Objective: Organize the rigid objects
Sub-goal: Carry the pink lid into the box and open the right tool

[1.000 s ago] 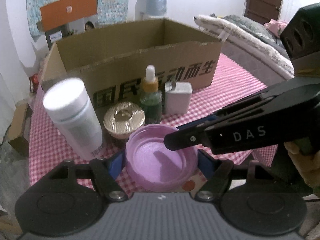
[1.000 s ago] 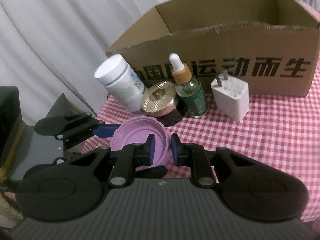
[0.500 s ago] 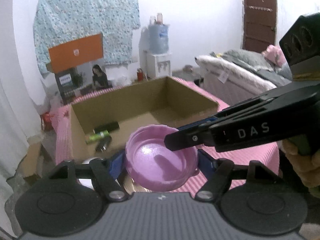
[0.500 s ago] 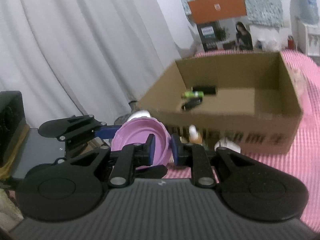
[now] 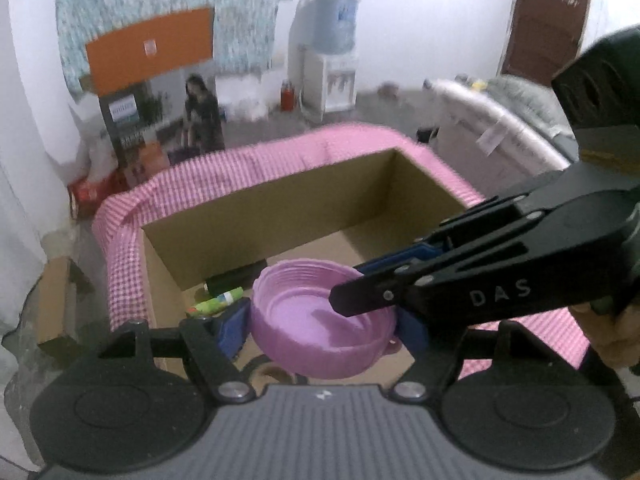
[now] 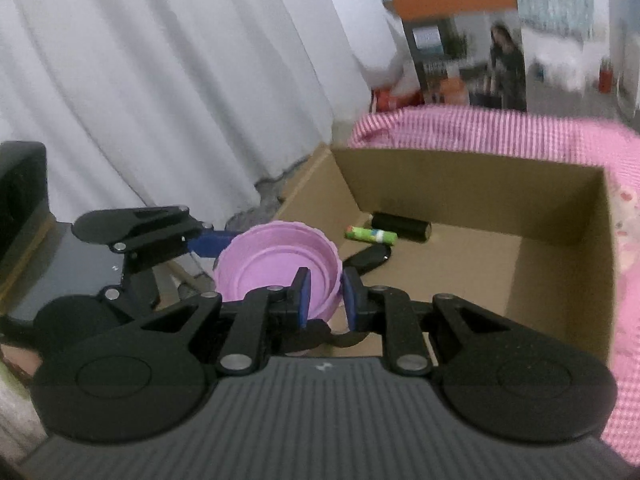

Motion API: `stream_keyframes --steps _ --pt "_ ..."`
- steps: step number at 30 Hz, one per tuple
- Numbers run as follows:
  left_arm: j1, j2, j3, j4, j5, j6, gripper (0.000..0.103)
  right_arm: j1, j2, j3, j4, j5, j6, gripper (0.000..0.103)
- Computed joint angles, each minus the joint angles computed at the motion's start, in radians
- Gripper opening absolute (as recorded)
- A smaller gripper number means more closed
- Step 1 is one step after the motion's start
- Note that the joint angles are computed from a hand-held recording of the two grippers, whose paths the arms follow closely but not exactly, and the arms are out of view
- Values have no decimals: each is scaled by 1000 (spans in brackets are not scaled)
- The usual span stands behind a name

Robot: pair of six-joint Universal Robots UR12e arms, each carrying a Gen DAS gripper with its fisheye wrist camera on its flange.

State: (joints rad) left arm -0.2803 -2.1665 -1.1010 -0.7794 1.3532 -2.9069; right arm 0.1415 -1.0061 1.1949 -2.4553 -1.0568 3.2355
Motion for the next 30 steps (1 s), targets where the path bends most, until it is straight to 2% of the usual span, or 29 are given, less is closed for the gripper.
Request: stream_keyframes --steps 4,7,14,22,26,30 --pt "7 -92 156 -188 -23 -17 77 -12 79 -120 156 22 1 17" --pt "11 -145 242 -284 -39 -19 77 -18 124 -179 232 28 5 16" --pt "8 -268 449 -457 -46 -9 77 -29 200 -282 334 15 9 16" --pt "-5 -344 567 -530 -37 -10 77 -33 247 -343 380 -44 -7 16" --pt "-9 -362 590 -539 -18 -19 77 -31 264 -363 387 -77 -21 16" --pt "-7 -366 594 -538 -29 -35 82 -29 271 -368 382 -104 -26 16"
